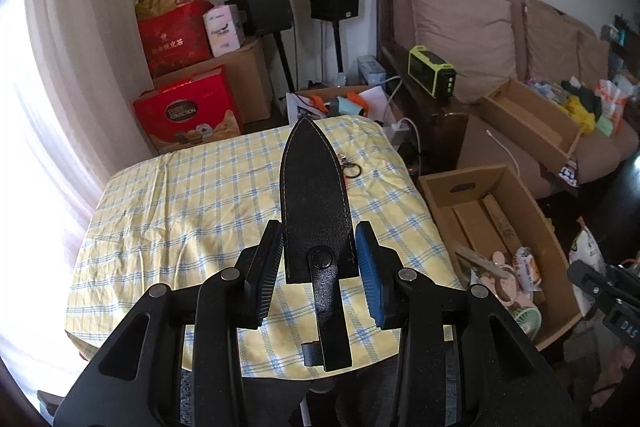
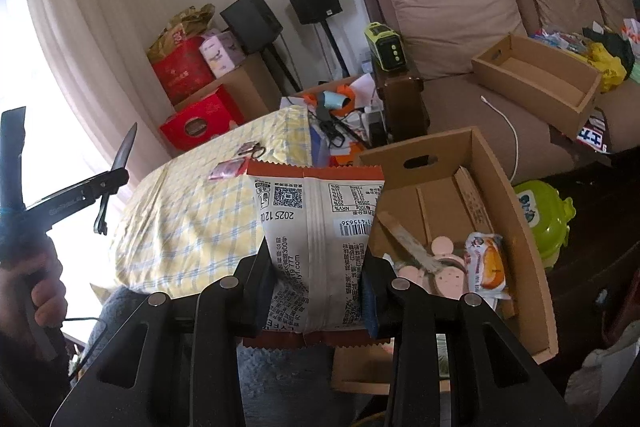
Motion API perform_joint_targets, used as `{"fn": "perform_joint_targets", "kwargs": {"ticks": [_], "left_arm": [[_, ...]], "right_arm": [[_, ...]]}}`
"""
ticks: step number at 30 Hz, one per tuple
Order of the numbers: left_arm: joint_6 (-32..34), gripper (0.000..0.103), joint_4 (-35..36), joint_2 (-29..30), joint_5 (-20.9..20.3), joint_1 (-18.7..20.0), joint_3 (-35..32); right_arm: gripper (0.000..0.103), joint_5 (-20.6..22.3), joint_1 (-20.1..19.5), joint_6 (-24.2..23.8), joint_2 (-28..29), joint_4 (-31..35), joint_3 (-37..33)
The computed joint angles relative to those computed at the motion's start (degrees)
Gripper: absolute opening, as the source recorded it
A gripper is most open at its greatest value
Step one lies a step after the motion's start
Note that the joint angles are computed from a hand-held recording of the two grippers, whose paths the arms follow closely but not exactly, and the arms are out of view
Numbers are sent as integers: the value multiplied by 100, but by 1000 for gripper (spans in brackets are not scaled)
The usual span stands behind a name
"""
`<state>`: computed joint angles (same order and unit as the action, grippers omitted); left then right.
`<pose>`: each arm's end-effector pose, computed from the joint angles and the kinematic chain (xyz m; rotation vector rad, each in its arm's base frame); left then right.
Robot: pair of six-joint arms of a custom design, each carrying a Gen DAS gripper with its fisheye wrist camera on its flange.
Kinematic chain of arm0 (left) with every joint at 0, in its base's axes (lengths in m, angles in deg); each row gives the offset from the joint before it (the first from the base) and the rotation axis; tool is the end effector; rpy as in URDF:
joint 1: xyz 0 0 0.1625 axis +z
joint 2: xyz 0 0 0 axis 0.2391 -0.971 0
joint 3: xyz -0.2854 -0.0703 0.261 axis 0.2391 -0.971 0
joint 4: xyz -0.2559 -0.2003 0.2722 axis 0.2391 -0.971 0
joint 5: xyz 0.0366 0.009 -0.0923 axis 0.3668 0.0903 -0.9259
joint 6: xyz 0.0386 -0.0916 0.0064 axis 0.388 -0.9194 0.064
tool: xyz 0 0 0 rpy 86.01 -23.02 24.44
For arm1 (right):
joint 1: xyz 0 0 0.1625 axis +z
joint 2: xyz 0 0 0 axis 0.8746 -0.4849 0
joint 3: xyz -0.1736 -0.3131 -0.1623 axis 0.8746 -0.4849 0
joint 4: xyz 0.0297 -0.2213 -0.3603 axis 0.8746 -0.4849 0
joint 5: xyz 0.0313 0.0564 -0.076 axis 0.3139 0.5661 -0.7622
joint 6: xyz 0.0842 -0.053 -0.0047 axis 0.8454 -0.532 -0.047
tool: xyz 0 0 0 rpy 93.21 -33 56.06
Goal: Organize objects
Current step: 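Carry the knife and the white packet over the open cardboard box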
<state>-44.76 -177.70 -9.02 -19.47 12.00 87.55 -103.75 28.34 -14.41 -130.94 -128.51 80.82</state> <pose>-0.4991 -0.4864 0.1602 0.5361 2.1320 -0.8913 0.1119 -0.4203 0.4548 0.3781 -2.5816 1.1043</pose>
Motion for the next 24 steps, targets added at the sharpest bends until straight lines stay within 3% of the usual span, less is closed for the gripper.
{"fn": "perform_joint_targets", "kwargs": {"ticks": [11,24], "left_arm": [[339,34,-403,180,-226,-49,-32],[955,34,-1069,643,-882,-186,-310]], "right_arm": [[35,-156,65,-65,60,-123,21],[34,-632,-14,56,52,-610,60]]}}
